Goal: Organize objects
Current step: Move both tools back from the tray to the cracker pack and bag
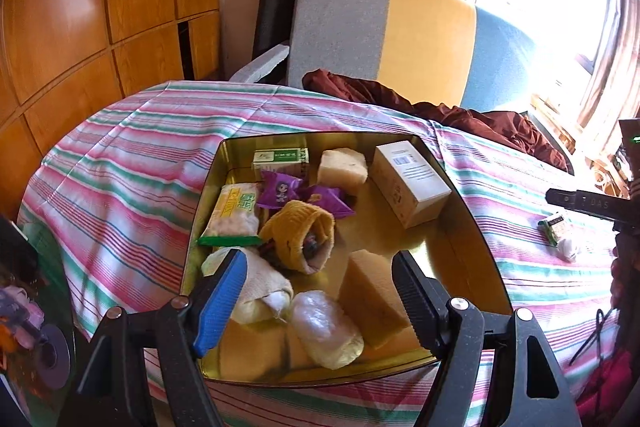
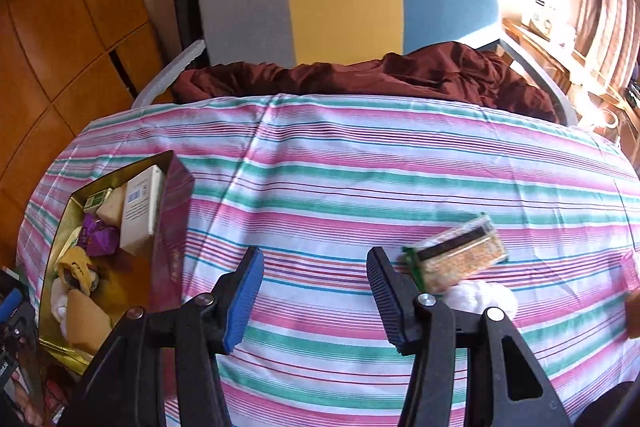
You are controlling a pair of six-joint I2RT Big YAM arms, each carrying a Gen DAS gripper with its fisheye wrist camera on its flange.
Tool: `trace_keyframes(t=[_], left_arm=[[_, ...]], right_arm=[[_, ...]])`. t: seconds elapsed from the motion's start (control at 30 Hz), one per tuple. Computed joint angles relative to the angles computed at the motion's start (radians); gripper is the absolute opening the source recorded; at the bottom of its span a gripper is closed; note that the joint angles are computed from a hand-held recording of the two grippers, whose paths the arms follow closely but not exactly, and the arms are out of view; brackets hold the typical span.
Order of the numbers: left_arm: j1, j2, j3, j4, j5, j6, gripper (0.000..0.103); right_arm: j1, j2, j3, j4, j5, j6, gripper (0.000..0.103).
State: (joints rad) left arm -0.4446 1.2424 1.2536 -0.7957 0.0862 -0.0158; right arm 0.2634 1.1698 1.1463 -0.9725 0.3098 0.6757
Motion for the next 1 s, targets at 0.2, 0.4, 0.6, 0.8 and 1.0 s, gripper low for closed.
trace_keyframes(t=[0.2, 0.4, 0.6, 0.8, 1.0], left_arm=[[-0.052, 0.006, 0.017, -0.003, -0.014, 0.026, 0.076], [-0.119, 0.024, 0.043, -0.013, -0.035, 0.051, 0.076], [-0.196, 0.064, 0.079, -0.025, -0.067, 0.071, 0.076], [-0.268, 0.105, 0.110, -0.033, -0.086, 0.080, 0.076], [-0.331, 0.153, 0.148, -0.040, -0.102, 0.099, 0.076]], right_arm=[[-0.136, -0.117, -0.087, -0.033, 0.030, -0.005, 0.054], [-0.282, -0.217, -0.192, 0.003, 0.014, -0.009, 0.054], [-0.399, -0.285, -0.274, 0.051, -0.098, 0.084, 0.054], [-0.431, -0.304, -0.288, 0.077, -0.152, 0.093, 0.054], [-0.469, -0.325, -0.307, 0.087, -0.196, 0.131, 0.055]])
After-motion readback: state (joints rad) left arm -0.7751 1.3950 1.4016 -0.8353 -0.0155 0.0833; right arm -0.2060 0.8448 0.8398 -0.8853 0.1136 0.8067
